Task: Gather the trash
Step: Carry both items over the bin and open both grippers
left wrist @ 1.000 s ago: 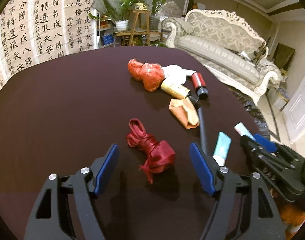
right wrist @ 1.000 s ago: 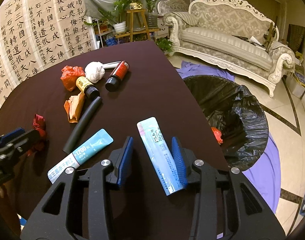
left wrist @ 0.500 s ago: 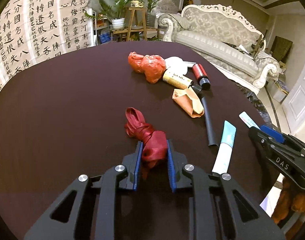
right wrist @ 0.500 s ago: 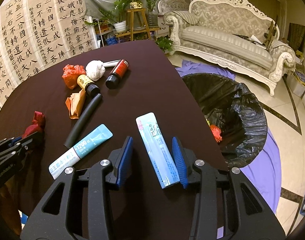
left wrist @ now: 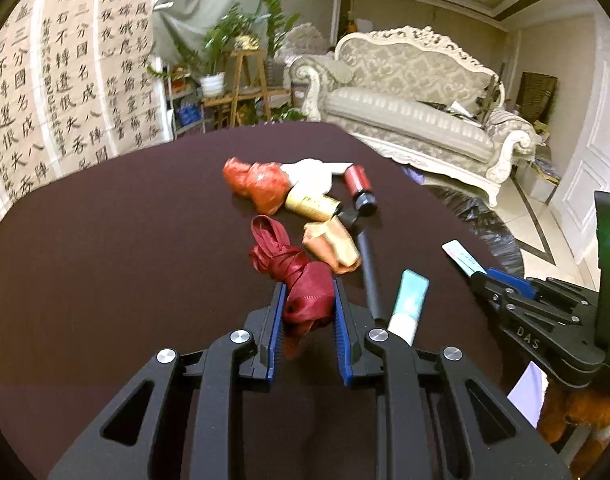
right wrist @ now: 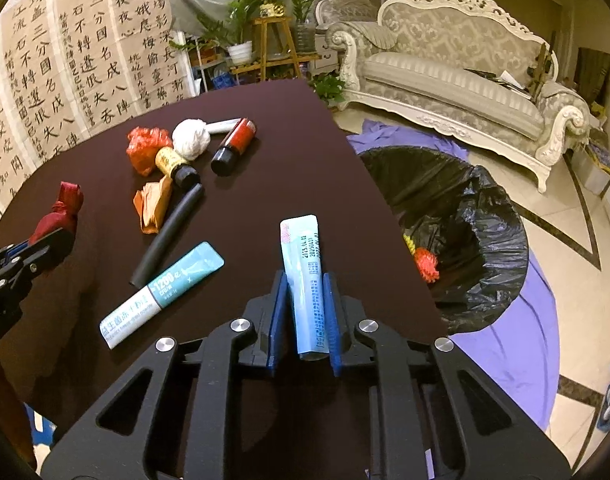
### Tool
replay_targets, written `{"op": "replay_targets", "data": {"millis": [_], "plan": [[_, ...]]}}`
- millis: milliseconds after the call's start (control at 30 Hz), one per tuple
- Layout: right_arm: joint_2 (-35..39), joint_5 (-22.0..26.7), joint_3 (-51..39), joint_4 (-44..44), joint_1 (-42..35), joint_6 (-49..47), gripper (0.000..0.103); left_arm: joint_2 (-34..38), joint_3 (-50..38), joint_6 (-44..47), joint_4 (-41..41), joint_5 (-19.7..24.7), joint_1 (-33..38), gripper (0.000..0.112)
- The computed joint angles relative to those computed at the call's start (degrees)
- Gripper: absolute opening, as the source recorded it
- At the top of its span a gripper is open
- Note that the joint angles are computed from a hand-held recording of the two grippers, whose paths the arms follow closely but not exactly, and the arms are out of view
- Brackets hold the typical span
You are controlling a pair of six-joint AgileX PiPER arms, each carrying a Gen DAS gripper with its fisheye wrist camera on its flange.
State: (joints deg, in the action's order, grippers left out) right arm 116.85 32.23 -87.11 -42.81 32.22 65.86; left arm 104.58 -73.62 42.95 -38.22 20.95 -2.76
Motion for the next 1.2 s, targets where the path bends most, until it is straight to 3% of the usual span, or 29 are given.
{"op": "replay_targets", "data": {"millis": [467,867,1200], "plan": [[-4.3,1.1,4.1,-13.5,-5.6,13.5,0.018,4.9,-10.4,0.8,-1.4,-0.5,-8.6,0.023],[-1.7,-0.3,2.9,-17.4,-12.8,16.4,0.018,18.1,-30.0,-18.9,18.6,3.8,-16.3,0.023],[1.7,-3.1,0.3,-15.7,-17.0,14.6,0.018,30.1,-50.0,-31.6,32.0,12.5,-20.1,0.023]]}}
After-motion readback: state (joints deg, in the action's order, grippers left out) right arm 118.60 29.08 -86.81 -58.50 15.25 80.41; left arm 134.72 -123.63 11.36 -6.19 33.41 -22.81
